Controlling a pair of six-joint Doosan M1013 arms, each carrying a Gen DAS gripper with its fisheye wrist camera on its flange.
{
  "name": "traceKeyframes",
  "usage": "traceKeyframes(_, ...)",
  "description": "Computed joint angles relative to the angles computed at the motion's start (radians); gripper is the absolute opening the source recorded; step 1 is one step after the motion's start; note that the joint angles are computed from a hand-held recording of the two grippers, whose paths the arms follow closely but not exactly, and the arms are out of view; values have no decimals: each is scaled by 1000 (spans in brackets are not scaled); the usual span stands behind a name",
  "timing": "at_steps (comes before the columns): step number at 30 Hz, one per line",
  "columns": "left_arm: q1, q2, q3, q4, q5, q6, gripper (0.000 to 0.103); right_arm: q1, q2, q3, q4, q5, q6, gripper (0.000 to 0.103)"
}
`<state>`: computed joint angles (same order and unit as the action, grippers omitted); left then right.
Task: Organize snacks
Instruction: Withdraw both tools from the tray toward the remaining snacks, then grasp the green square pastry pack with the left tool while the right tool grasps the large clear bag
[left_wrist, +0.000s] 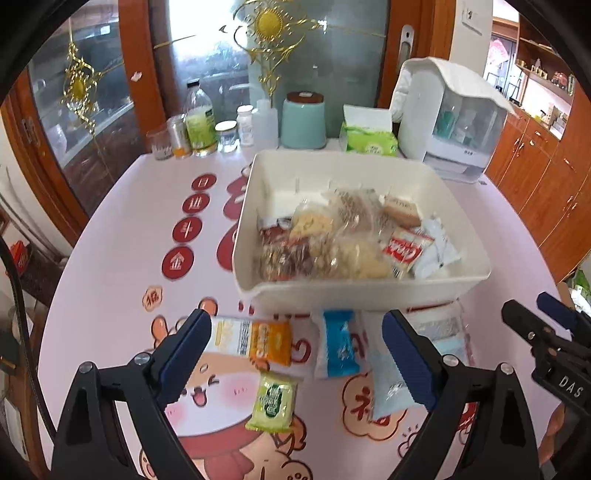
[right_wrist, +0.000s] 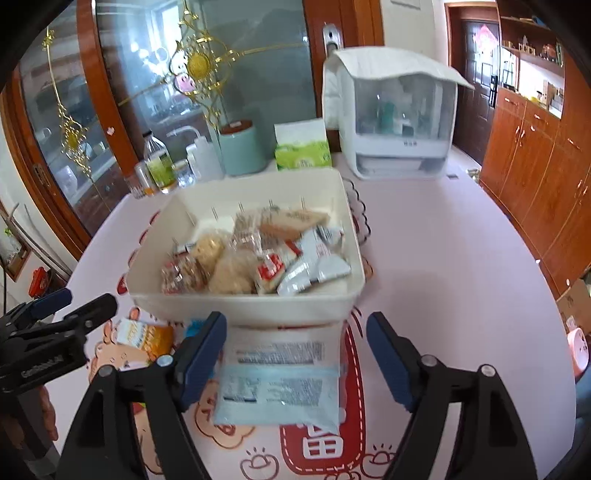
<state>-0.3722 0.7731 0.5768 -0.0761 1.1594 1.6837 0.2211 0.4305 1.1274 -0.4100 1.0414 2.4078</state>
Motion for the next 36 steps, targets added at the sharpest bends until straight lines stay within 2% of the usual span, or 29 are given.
traceKeyframes(4, -1, -21, 66, 33, -19, -10, 93, -6, -19, 48, 28, -35, -10, 90)
traceKeyframes(6, 0, -27, 88, 40, -23, -14, 93, -11, -27, 69, 47, -48, -17, 97)
traceKeyframes(11, 9, -19, 107, 33, -5, -20, 93, -19, -32, 104, 79, -62, -37, 103)
traceKeyframes(17, 19, -4, 120, 36, 29, -32, 93, -35, -10, 115, 174, -70, -67, 103)
traceKeyframes(25, 31, 28, 108, 33, 99, -41, 93, -23, 62, 47, 210, -7, -136, 103)
traceKeyframes(31, 32, 43, 95, 13, 125, -26, 93, 5, 131, -35, 121, 93, -137, 103)
traceKeyframes(36, 30, 60, 80, 2, 142, -7, 93, 6, 141, -37, 105, 63, -133, 103)
